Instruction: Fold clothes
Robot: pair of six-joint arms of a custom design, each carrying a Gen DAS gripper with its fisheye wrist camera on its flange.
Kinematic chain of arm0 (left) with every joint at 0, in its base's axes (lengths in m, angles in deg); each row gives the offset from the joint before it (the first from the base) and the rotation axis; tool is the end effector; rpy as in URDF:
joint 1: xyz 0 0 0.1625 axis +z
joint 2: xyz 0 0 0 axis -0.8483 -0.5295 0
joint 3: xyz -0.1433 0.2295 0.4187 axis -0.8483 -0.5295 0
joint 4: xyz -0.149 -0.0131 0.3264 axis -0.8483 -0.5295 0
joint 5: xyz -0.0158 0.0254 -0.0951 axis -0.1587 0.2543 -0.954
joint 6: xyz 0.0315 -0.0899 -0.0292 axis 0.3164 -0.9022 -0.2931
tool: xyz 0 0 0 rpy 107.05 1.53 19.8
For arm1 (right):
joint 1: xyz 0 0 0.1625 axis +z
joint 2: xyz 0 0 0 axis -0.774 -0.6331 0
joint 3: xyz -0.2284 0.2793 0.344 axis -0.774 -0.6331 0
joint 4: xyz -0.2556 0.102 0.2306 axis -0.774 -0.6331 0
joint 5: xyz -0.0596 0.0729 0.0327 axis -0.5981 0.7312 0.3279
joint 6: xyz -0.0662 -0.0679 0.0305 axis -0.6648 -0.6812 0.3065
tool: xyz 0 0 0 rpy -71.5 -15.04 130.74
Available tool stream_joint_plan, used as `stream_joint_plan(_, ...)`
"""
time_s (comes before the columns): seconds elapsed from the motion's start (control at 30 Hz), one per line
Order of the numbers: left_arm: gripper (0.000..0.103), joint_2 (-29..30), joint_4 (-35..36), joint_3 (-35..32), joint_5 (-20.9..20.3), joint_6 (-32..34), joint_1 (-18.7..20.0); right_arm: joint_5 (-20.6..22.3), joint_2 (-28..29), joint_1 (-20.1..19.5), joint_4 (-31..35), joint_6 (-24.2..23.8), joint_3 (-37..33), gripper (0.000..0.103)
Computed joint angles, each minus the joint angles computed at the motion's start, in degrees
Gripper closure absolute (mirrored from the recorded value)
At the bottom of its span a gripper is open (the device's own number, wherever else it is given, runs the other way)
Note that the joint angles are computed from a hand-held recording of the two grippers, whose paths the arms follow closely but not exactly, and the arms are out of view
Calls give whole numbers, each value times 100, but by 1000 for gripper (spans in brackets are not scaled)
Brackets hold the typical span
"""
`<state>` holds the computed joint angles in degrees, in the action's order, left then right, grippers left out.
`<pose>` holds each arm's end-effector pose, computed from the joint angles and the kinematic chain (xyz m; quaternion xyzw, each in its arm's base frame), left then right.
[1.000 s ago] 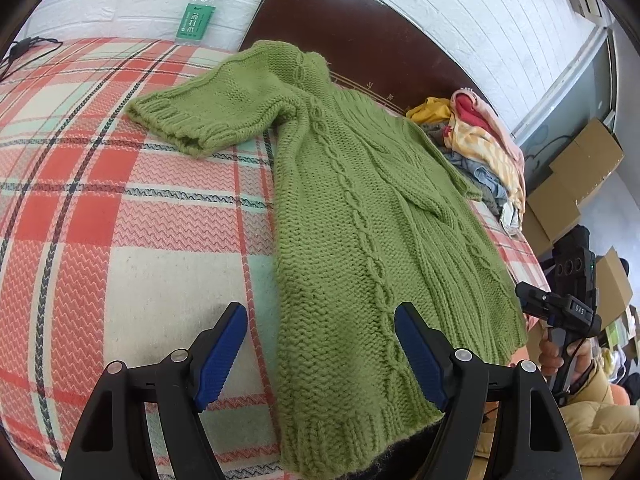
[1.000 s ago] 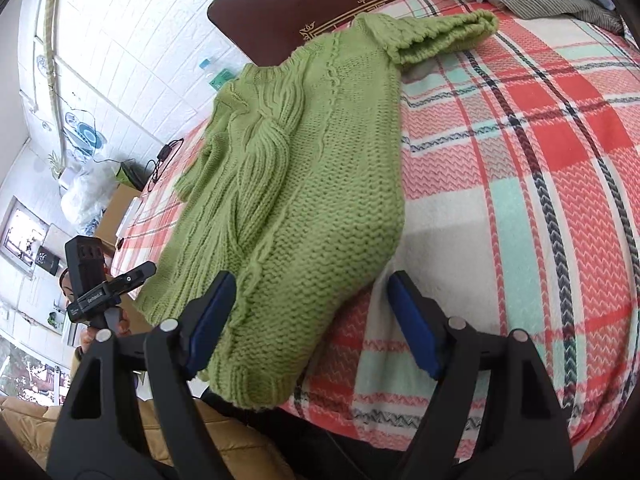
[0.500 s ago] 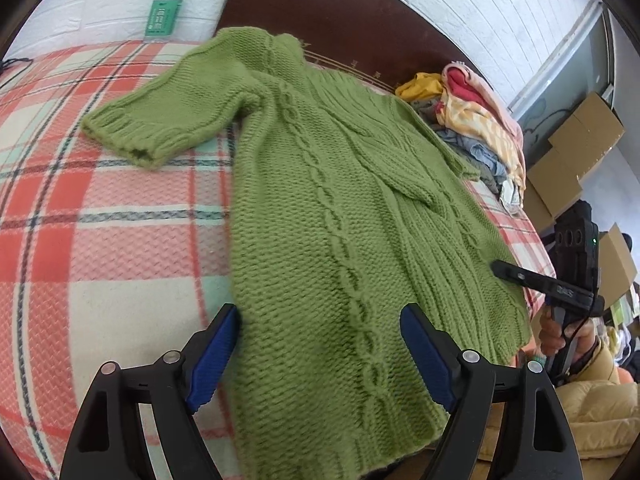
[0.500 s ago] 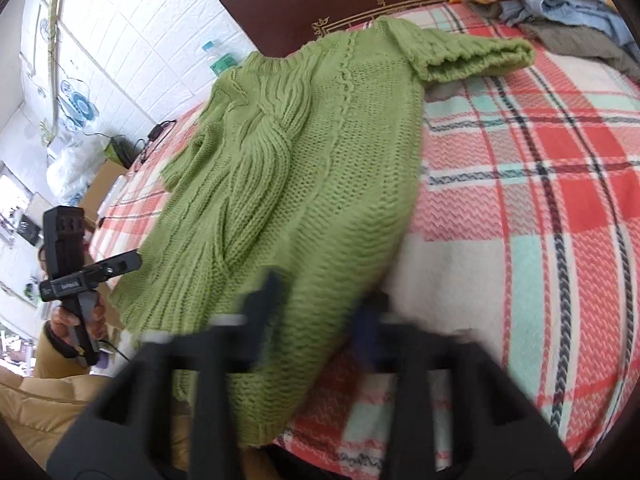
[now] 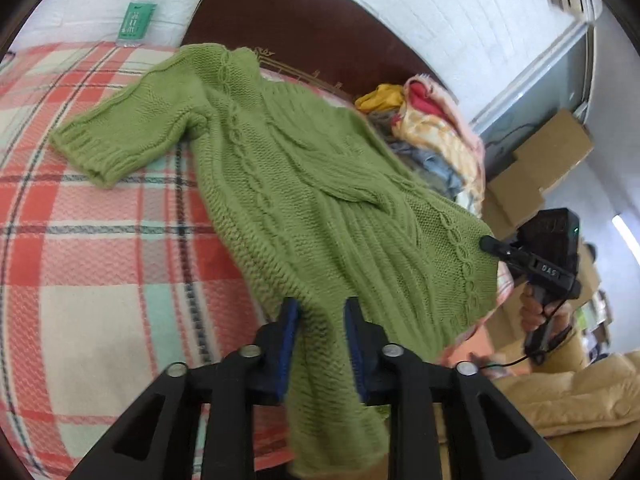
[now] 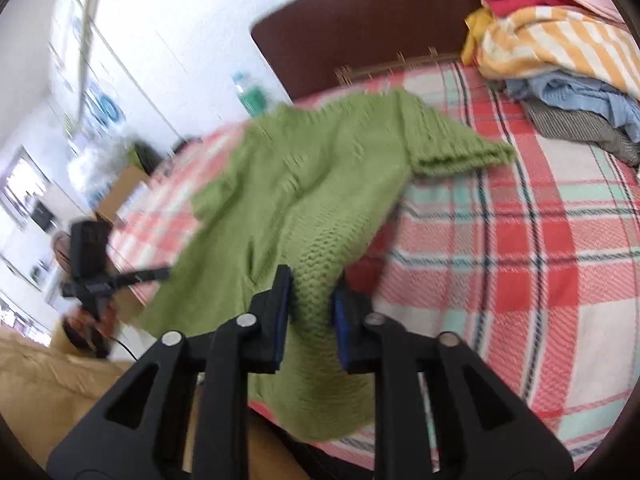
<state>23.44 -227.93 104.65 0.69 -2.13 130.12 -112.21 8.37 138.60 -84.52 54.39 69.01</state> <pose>-0.0868 -0.7738 0.1437 0.1247 0.9580 -0.2483 0.0703 0.0972 -0.8222 0.2207 0.2387 -0.9437 0.2096 0.0919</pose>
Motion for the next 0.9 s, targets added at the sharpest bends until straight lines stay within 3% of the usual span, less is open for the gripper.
stream_joint_plan(0.03, 50, 8, 99, -13, 150, -87, -1, -194, 21, -27, 143, 67, -55, 66)
stream_joint_plan(0.07, 44, 17, 201, -28, 298, -177, -1, -503, 54, -35, 113, 161, -58, 50)
stream_joint_plan(0.1, 36, 27, 309, -46, 443, -269, -1, -825, 62, -35, -49, 188, 9, 41)
stream_joint_plan(0.17, 30, 36, 506, -57, 492, -319, 4, -964, 28, -83, -42, 176, 83, 40)
stream_joint_plan(0.2, 28, 46, 507, -41, 484, -307, 3, -833, -4, -125, -50, 189, 146, 38)
stream_joint_plan(0.37, 27, 258, 609, -204, 532, -157, -105, -587, 56, -146, 121, -7, 179, 36)
stream_joint_plan(0.4, 31, 310, 616, -255, 600, -151, -135, -557, 84, -132, 145, -23, 175, 52)
stream_joint_plan(0.47, 74, 321, 760, -321, 674, -265, -148, -415, 93, -110, 229, -64, 201, 89)
stream_joint_plan(0.5, 87, 327, 832, -353, 712, -323, -154, -382, 88, -96, 259, -113, 186, 89)
stream_joint_plan(0.57, 88, 274, 657, -262, 899, -464, -182, -216, 16, -85, 347, -238, 212, 89)
stream_joint_plan(0.67, 87, 96, 445, -127, 678, -413, -167, 120, -204, -105, 598, -675, 315, 85)
stream_joint_plan(0.7, 83, 57, 469, -117, 678, -347, -173, -9, -220, -86, 472, -733, 319, 73)
stream_joint_plan(0.73, 68, 58, 497, -125, 818, -298, -193, -163, -215, -73, 240, -730, 302, 64)
stream_joint_plan(0.77, 54, 62, 523, -135, 959, -248, -214, -253, -190, -80, 51, -664, 236, 50)
stream_joint_plan(0.8, 27, 66, 546, -144, 1100, -200, -234, -357, -156, -83, -148, -605, 160, 45)
stream_joint_plan(0.83, 19, 79, 406, -116, 1273, -218, -259, -532, -83, -66, -425, -589, 65, 45)
stream_joint_plan(0.9, 19, 112, 170, -160, 1458, -284, -269, -733, 93, -30, -803, -738, -186, 42)
